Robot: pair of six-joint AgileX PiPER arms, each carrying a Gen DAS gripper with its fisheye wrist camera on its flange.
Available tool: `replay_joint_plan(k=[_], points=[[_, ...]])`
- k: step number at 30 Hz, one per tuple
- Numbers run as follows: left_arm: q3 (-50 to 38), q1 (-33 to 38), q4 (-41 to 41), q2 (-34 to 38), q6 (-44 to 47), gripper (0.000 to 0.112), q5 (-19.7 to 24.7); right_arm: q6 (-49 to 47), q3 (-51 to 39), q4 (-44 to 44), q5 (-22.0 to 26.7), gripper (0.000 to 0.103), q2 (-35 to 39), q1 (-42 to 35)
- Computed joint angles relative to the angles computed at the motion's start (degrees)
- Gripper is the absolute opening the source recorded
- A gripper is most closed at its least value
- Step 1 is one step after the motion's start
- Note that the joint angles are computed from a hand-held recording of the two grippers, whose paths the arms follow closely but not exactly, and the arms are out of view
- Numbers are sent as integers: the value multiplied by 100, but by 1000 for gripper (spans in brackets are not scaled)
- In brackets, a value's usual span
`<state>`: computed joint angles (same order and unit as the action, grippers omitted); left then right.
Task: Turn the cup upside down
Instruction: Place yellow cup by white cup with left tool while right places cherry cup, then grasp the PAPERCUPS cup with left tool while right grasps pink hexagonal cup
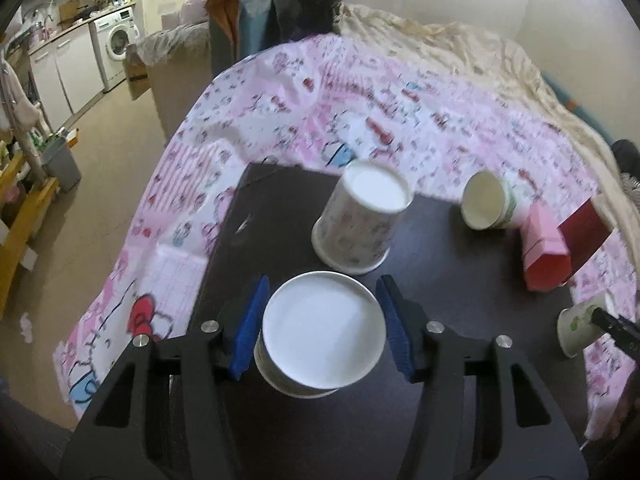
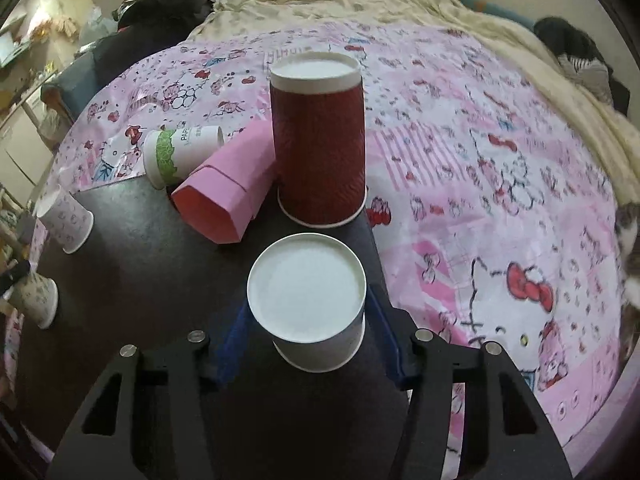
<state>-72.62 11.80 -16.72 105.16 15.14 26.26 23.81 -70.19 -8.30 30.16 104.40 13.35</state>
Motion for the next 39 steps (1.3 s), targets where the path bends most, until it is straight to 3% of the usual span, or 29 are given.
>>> replay_joint_plan(k=[5,15,18,21,25,27,37,39], points=[[-270,-108,49,272,-144,51,-142,191,29,-132,-315,58,-17,-107],[-324,-223,209,439,-318,52,-180,203,-90,-50,-383,58,228,-208],[-413,-229,283,471,-381,56,53,369,-115,-244,-319,61,266,-132],[-442,-204,269,455,-470,70,224,241,-287,-35,-6,66,408,-126],[-347,-265,594,299,-699,74,197,304,-294,56,69,87,379,-113],[-343,-307,931,224,-975,74,292,388,-243,-45,33,87,274,-80],[-204,-61,606,-526,-490,74,920,753,-84,-248,-132,89,-282,-37],[-408,-48,508,-471,-353,74,1243,745,-126,-196,-133,89,-331,-25]])
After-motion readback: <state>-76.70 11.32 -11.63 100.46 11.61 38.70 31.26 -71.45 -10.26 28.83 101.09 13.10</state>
